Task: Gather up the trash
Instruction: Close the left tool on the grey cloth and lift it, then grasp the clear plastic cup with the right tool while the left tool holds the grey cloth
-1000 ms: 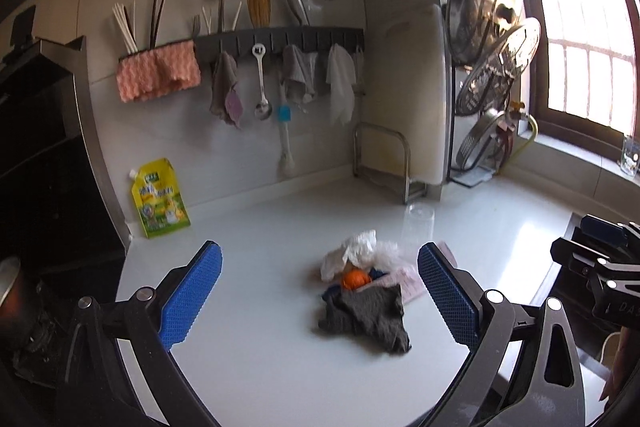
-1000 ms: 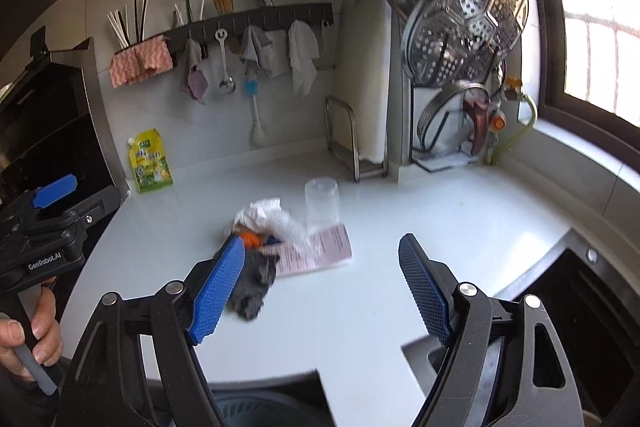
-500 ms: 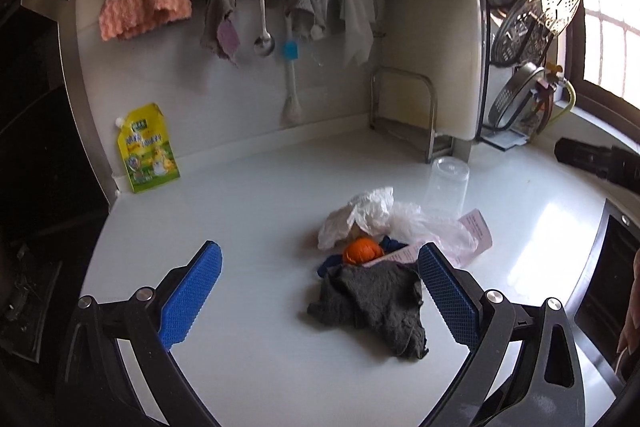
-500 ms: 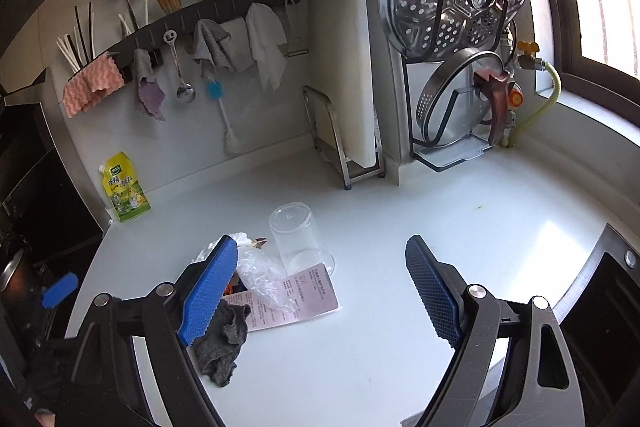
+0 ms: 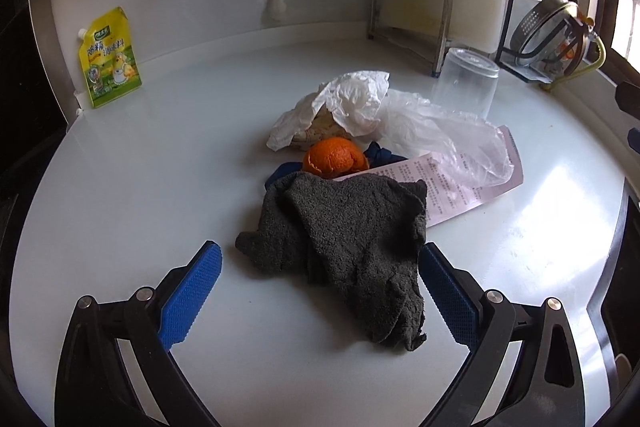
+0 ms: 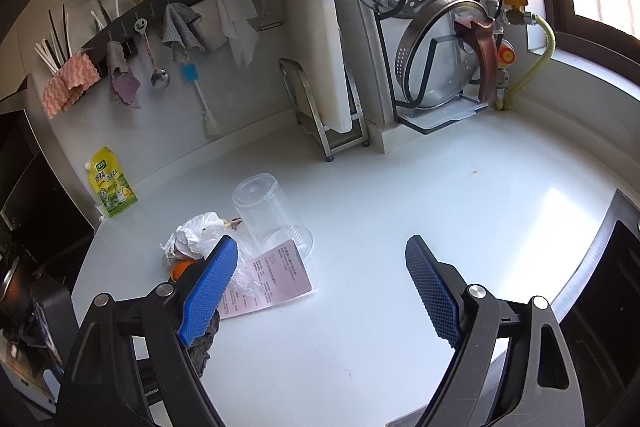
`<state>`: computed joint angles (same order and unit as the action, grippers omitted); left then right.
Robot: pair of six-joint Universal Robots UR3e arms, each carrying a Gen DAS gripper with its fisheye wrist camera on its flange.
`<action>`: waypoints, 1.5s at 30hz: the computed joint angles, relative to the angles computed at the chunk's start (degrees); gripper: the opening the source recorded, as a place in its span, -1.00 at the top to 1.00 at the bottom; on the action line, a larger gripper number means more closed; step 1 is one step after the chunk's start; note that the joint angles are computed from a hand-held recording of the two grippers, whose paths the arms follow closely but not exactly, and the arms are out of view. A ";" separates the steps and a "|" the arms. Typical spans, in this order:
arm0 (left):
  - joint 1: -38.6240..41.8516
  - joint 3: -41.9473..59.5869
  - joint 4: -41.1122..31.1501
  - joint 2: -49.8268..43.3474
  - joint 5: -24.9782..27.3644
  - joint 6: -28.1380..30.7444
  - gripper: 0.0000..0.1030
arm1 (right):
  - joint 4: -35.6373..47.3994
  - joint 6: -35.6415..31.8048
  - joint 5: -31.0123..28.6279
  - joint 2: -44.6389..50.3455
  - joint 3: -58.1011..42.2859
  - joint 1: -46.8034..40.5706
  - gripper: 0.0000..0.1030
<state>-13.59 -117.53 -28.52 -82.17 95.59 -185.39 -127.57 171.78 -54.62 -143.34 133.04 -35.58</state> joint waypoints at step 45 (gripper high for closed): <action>21.02 -8.30 -6.84 20.00 -20.57 17.35 0.54 | -38.57 11.39 -35.93 56.27 -19.34 39.37 -0.60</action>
<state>7.43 -125.82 -35.36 -62.17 75.01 -168.04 -166.15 183.17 -90.55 -87.08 113.70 3.79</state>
